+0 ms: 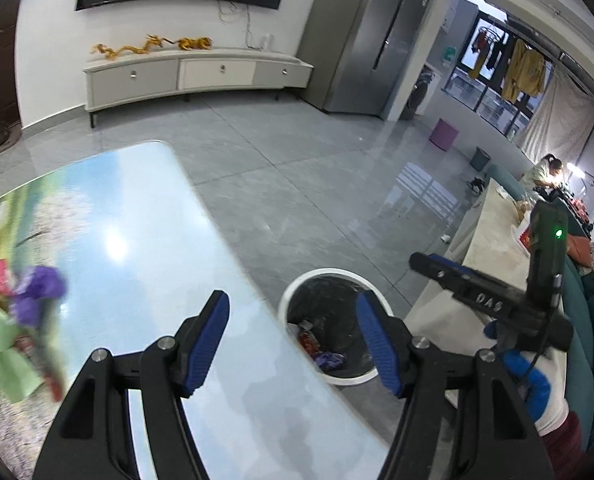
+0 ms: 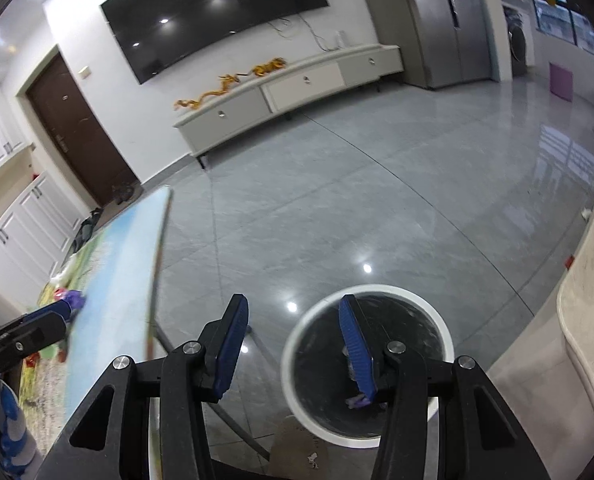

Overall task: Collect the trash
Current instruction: 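Move both open tools back over the table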

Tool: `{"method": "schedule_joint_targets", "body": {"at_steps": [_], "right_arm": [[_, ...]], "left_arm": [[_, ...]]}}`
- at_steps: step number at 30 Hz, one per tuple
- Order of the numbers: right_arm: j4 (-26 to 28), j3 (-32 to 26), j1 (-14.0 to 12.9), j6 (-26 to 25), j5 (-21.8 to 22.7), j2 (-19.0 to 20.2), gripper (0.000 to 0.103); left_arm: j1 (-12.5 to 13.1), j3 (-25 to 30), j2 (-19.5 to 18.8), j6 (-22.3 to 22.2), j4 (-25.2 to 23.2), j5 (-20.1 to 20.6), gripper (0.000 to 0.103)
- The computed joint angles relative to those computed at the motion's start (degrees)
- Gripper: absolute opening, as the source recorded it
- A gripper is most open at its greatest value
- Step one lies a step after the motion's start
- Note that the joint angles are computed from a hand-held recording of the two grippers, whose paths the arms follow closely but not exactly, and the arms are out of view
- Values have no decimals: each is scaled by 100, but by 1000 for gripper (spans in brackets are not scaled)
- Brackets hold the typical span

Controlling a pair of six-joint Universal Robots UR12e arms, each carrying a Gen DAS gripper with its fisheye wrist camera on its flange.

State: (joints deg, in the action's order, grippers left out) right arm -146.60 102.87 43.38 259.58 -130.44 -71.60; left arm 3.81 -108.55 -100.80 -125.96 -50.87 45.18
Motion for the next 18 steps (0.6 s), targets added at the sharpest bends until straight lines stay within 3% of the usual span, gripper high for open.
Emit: {"method": "schedule_joint_targets", "body": {"at_steps": [12, 18], "right_arm": [[-503, -1143, -70, -1802, 380, 635, 45], [-989, -1890, -320, -3032, 1275, 1087, 45]], "left_arm": [[825, 398, -284, -328, 411, -126, 64], [1030, 1063, -708, -667, 541, 180, 64]]}}
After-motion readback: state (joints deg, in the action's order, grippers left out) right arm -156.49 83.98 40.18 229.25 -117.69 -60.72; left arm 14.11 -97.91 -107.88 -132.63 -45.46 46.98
